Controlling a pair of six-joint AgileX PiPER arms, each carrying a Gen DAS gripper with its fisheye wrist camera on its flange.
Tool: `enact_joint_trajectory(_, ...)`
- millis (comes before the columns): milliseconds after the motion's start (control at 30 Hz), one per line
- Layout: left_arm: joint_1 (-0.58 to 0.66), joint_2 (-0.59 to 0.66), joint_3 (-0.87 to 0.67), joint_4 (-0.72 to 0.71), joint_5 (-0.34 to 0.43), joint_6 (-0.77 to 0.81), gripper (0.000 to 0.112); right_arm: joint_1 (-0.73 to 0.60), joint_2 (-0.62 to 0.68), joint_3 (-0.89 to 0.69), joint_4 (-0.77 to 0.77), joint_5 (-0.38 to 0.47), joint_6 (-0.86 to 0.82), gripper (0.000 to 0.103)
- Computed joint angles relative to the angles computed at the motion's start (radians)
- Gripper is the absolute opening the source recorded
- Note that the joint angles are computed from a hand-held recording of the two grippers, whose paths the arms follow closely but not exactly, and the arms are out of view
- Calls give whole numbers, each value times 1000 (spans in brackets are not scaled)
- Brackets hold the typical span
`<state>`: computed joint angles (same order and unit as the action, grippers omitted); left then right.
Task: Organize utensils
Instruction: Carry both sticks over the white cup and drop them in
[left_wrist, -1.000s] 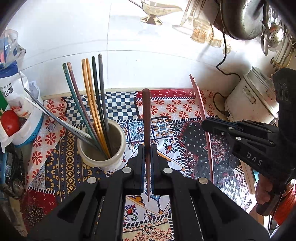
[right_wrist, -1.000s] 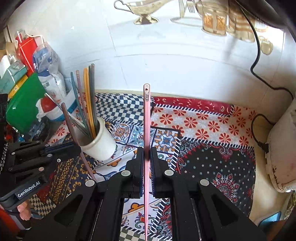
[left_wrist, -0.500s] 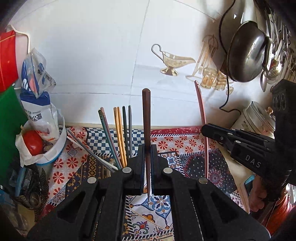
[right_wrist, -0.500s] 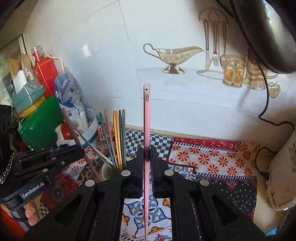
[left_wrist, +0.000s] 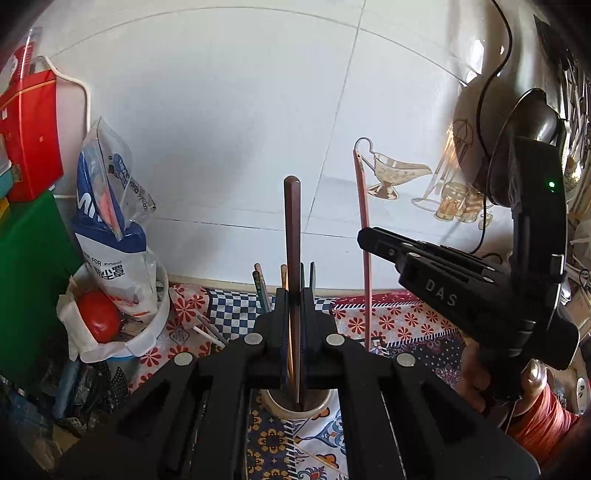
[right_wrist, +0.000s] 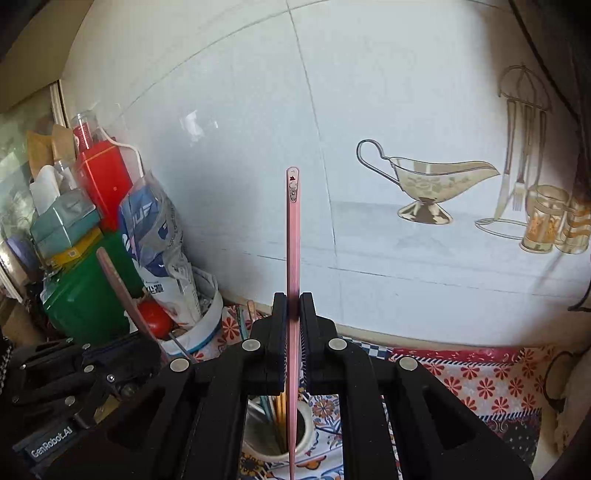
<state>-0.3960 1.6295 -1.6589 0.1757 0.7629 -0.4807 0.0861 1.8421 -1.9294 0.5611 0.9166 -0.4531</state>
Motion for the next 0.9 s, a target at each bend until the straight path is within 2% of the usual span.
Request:
enact_joint_trajectory(233,49,61,-29,-69,-6,62,3,58,79,-22,-25,-86,46,6)
enact_joint_trajectory(400,56,98,-25,-104,-2,98,3,75,79,73,-36,-150,18,6)
enact_joint_trajectory(467,59,115,-27,-133,8,129,3,73,95,68,-49,-113,11,6)
enact_joint_trajectory(633,54,125,-14,-173,25,162,3,53,122,-3,-83,63,13,6)
enact_joint_trajectory(900,5,-2,51,-82,21,94,11,-10,-96,114,-94,123,-10,7)
